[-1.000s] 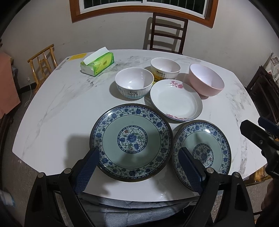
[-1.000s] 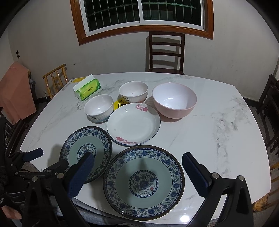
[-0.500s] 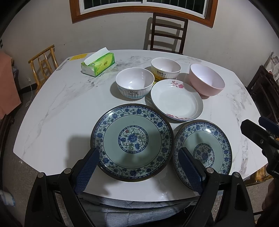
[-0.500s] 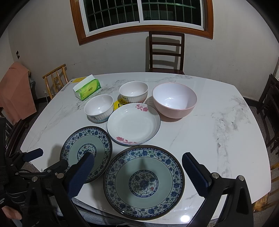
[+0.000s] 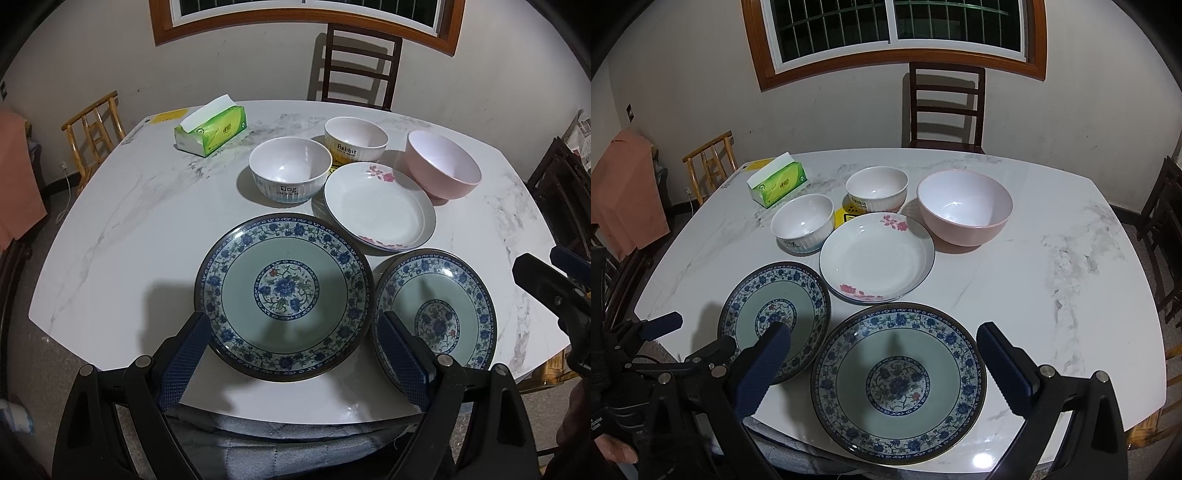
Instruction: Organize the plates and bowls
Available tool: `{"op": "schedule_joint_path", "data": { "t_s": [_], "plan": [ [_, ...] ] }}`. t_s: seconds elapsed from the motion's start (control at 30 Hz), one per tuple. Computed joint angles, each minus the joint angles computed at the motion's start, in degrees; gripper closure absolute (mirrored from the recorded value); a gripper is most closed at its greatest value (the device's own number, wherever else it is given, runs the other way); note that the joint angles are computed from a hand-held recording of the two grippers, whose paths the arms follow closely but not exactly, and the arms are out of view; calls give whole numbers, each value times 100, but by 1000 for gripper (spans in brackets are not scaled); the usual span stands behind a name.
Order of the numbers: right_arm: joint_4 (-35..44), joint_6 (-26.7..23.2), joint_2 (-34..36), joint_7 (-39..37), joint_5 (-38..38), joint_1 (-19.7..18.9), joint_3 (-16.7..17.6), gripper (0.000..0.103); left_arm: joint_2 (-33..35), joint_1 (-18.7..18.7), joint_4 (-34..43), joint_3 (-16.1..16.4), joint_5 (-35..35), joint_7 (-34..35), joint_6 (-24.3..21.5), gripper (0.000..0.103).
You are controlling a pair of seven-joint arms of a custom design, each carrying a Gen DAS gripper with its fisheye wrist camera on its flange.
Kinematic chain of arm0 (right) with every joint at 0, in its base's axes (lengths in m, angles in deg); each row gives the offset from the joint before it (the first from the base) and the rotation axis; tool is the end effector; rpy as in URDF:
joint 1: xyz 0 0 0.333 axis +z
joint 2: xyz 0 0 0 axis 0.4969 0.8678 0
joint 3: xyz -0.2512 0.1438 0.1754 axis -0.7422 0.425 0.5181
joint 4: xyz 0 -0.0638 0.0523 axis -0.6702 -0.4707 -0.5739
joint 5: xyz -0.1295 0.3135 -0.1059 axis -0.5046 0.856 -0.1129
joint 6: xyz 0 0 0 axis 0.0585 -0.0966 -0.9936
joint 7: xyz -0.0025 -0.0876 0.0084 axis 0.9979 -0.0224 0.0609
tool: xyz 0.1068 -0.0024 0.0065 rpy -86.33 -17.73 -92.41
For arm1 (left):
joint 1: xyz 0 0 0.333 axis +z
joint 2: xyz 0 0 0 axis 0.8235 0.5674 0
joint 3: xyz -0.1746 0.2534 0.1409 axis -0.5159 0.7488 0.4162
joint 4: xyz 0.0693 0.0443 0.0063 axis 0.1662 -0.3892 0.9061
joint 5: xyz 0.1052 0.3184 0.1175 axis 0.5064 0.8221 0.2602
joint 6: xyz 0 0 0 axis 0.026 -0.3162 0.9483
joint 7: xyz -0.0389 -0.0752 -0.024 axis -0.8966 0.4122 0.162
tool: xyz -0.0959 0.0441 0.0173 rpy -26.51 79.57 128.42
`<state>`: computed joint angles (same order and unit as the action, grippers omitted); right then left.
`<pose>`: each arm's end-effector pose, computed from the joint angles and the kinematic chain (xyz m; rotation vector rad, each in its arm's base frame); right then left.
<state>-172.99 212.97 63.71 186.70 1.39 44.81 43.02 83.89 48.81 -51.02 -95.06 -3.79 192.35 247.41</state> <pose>0.5138 0.1748 0.4280 -1.4299 2.1998 -0.7032 0.6060 -0.1576 0.4099 -1.4509 2.3888 -0.6789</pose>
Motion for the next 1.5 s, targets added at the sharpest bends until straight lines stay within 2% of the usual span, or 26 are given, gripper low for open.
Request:
{"op": "schedule_joint_path", "data": {
  "t_s": [0.4,0.5,0.6,0.9,1.03,1.17,1.3,1.5],
  "plan": [
    [47,217,113,-273,184,-23,-35,0,135,17,203,12,4,-59,-230,14],
    [52,366,159,-410,272,-38,-57,0,186,17,258,30,10,-76,-263,14],
    [41,618,228,-642,449,-81,-84,0,268,181,397,-116,-230,116,-476,15],
    [99,1189,608,-1950,1750,-201,-67,0,603,432,959,-161,-759,293,-1230,19],
    [144,1344,769,-2461,2291,-196,-70,0,708,459,1096,-111,-792,340,-1257,18],
    [203,1450,899,-2899,2698,-199,-45,0,864,500,1328,-50,-825,224,-1486,18],
    [306,1467,1015,-3450,3187,-279,81,0,1025,501,1548,46,-726,-17,-1666,19],
    [446,1645,1251,-4535,4332,-739,620,0,1235,670,1884,15,-787,-147,-1954,26]
  ]
}}
